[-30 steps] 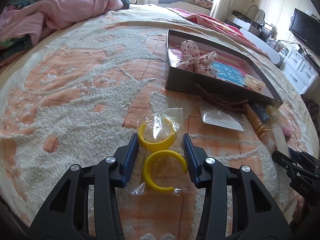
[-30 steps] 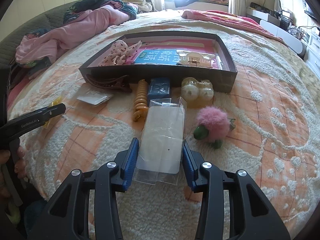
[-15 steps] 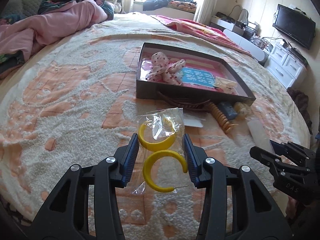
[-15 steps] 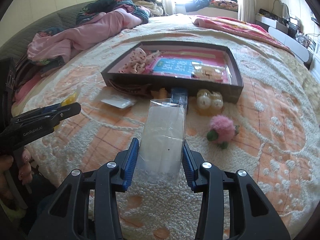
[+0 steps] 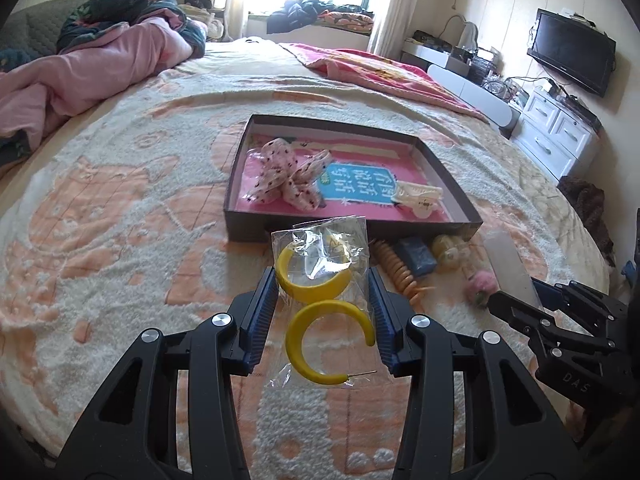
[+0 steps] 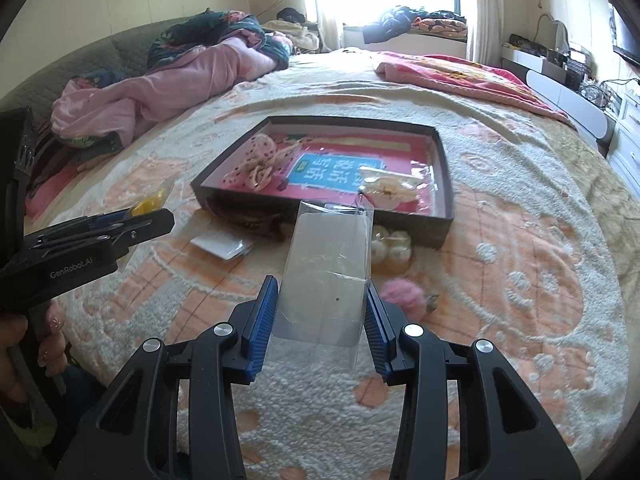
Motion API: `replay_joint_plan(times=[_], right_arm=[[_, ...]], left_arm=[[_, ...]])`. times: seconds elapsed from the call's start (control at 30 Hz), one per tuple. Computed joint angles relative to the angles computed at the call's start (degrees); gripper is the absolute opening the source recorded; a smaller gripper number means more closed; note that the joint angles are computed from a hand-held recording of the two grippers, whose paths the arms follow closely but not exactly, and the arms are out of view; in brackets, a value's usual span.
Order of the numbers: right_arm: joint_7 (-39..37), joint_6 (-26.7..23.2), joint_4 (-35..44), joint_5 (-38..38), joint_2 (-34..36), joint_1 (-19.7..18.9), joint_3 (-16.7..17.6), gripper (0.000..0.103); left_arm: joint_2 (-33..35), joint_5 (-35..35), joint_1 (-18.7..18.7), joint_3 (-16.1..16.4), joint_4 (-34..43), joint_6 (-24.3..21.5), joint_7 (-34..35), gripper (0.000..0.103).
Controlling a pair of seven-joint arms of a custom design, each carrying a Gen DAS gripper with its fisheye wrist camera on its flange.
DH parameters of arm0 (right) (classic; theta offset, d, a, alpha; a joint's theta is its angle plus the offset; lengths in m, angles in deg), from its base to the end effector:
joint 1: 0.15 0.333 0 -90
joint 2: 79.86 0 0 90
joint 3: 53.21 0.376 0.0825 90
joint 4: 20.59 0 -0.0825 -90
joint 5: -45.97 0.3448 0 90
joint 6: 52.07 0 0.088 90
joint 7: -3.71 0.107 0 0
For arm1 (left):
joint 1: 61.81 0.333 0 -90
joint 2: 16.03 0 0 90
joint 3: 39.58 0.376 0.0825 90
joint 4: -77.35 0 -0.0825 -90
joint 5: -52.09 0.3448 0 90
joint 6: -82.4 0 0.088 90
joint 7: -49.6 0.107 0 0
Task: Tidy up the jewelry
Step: 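Carry the bangles into the tray and release while the right tool releases the clear bag there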
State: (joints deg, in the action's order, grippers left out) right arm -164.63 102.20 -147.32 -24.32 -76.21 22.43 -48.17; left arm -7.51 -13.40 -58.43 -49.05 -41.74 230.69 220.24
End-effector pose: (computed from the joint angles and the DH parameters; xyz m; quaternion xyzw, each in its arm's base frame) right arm 0.4575 0.2733 0.4640 -0.5618 0.7301 -0.2720 0.2782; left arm 0.5730 -0.0397 0.4706 -0.4271 0.8106 -0.3890 0.0958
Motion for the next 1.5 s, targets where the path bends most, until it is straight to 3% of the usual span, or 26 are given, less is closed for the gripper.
replay_joint_plan(times=[0.47,0.83,1.03,1.23,1.33,1.5], right_arm=[[0.51,0.23,-0.27,-2.19,-1.13,-3.80,-1.55,0.040],[-4.73,2.47,4.51,-0.47,3.25,-6.75,-4.32,0.040],[-12.69,6.07,8.51,6.42,7.44,-7.86,-6.60,0.040],[-22.81,9.13,11.94,18.13,12.07,-8.55,-8.47,0.040],[-28.49,9.57,13.37,25.57,14.17,-9.52,-8.15,0.040],[-32.58,8.87,15.47,30.80,16.29,-7.77,-10.26,0.042]], left_arm=[[3.57,2.28,-1.87,-2.44,5.51,1.44,-2.24,0.036],[10.90,12.38,-2.10,-5.01,13.83,2.07,-11.49,0.036],[14.52,19.36,-2.61,-6.89,17.40,4.22,-16.66,0.036],[18.06,27.31,-3.13,-7.84,20.49,5.38,-23.11,0.036],[19.37,30.30,-2.91,-8.50,21.86,5.38,-25.73,0.037],[20.43,33.44,-2.09,-9.54,22.13,6.25,-28.55,0.037]])
